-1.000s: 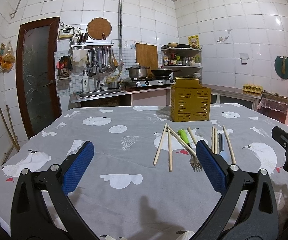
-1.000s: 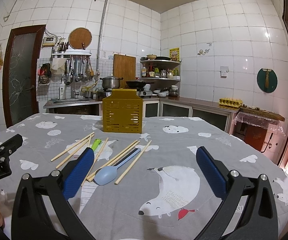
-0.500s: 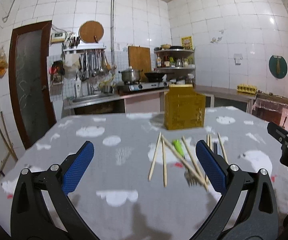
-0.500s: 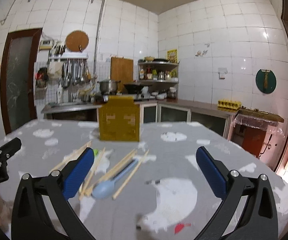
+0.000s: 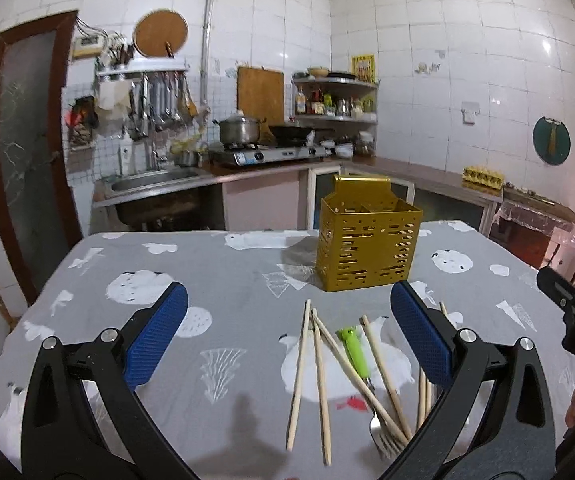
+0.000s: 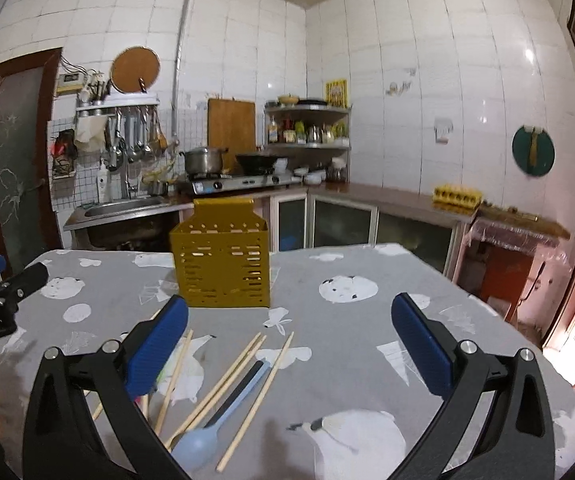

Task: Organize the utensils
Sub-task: 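Close the left tool on a wooden chopstick while the right tool grasps another chopstick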

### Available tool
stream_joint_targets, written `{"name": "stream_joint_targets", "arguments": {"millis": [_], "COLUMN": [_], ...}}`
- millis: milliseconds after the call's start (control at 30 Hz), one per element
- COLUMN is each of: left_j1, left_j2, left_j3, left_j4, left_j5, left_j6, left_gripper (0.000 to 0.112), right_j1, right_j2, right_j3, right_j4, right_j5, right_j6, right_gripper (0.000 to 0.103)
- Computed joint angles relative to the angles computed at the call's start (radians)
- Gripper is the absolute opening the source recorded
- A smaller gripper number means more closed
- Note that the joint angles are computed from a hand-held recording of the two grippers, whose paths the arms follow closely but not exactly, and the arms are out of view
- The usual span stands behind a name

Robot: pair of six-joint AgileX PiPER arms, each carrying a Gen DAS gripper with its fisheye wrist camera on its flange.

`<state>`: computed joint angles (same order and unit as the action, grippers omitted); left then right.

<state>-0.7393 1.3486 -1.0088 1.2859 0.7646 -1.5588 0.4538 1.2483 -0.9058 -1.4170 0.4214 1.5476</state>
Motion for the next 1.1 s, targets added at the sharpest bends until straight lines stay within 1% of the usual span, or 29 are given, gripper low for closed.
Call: {"name": "stream_joint_targets", "arguments": {"millis": [33, 100, 133, 167, 200, 300, 367, 467, 567, 633, 700, 800, 900, 933, 967, 1033, 1100], "left_j1": [0.046, 0.116, 0.139, 0.165, 0.178, 0.237, 0.279, 0.328, 0.354, 0.361, 0.361, 0.373, 0.367, 0.369, 0.376, 0.392, 0.412], "left_j2": [0.022, 0.061, 0.075, 0.096, 0.108, 0.183, 0.238, 0.314, 0.377, 0.397, 0.418, 0.444, 0.475, 0.489, 0.498, 0.513, 0.525], "left_j3": [-0.033, -0.086, -0.107, -0.130, -0.145, -0.227, -0.282, -0.323, -0.322, -0.305, -0.301, -0.319, -0.348, -0.363, -0.377, -0.404, -0.423], "left_j4": [-0.044, -0.100, -0.123, -0.146, -0.159, -0.242, -0.333, -0.397, -0.371, -0.308, -0.260, -0.352, -0.410, -0.457, -0.517, -0.629, -0.721], "left_j5": [-0.049, -0.120, -0.140, -0.162, -0.172, -0.205, -0.232, -0.269, -0.295, -0.313, -0.310, -0.324, -0.296, -0.285, -0.283, -0.275, -0.270], "left_j6": [0.058, 0.130, 0.158, 0.185, 0.201, 0.295, 0.389, 0.447, 0.422, 0.370, 0.330, 0.422, 0.501, 0.557, 0.621, 0.730, 0.804], "left_gripper": [0.098, 0.098, 0.098, 0.098, 0.098, 0.098, 0.098, 0.098, 0.098, 0.098, 0.098, 0.098, 0.097, 0.096, 0.091, 0.088, 0.087], "right_j1": [-0.023, -0.065, -0.075, -0.091, -0.106, -0.126, -0.134, -0.147, -0.158, -0.165, -0.166, -0.147, -0.136, -0.136, -0.145, -0.154, -0.158], "right_j2": [0.044, 0.109, 0.131, 0.171, 0.201, 0.305, 0.371, 0.462, 0.516, 0.543, 0.552, 0.577, 0.610, 0.618, 0.627, 0.648, 0.659], "right_j3": [-0.048, -0.124, -0.149, -0.200, -0.235, -0.352, -0.414, -0.481, -0.488, -0.490, -0.481, -0.481, -0.506, -0.516, -0.529, -0.559, -0.576], "right_j4": [0.091, 0.254, 0.305, 0.386, 0.436, 0.552, 0.564, 0.550, 0.473, 0.478, 0.464, 0.433, 0.463, 0.488, 0.524, 0.608, 0.642], "right_j5": [-0.009, -0.036, -0.031, -0.022, -0.023, 0.017, 0.034, 0.044, 0.016, 0.007, 0.003, 0.041, 0.082, 0.092, 0.091, 0.105, 0.118], "right_j6": [-0.090, -0.242, -0.285, -0.357, -0.393, -0.492, -0.505, -0.491, -0.412, -0.412, -0.396, -0.380, -0.428, -0.455, -0.493, -0.573, -0.606], "right_gripper": [0.099, 0.099, 0.099, 0.099, 0.099, 0.099, 0.099, 0.099, 0.099, 0.099, 0.099, 0.099, 0.097, 0.090, 0.083, 0.078, 0.075]}}
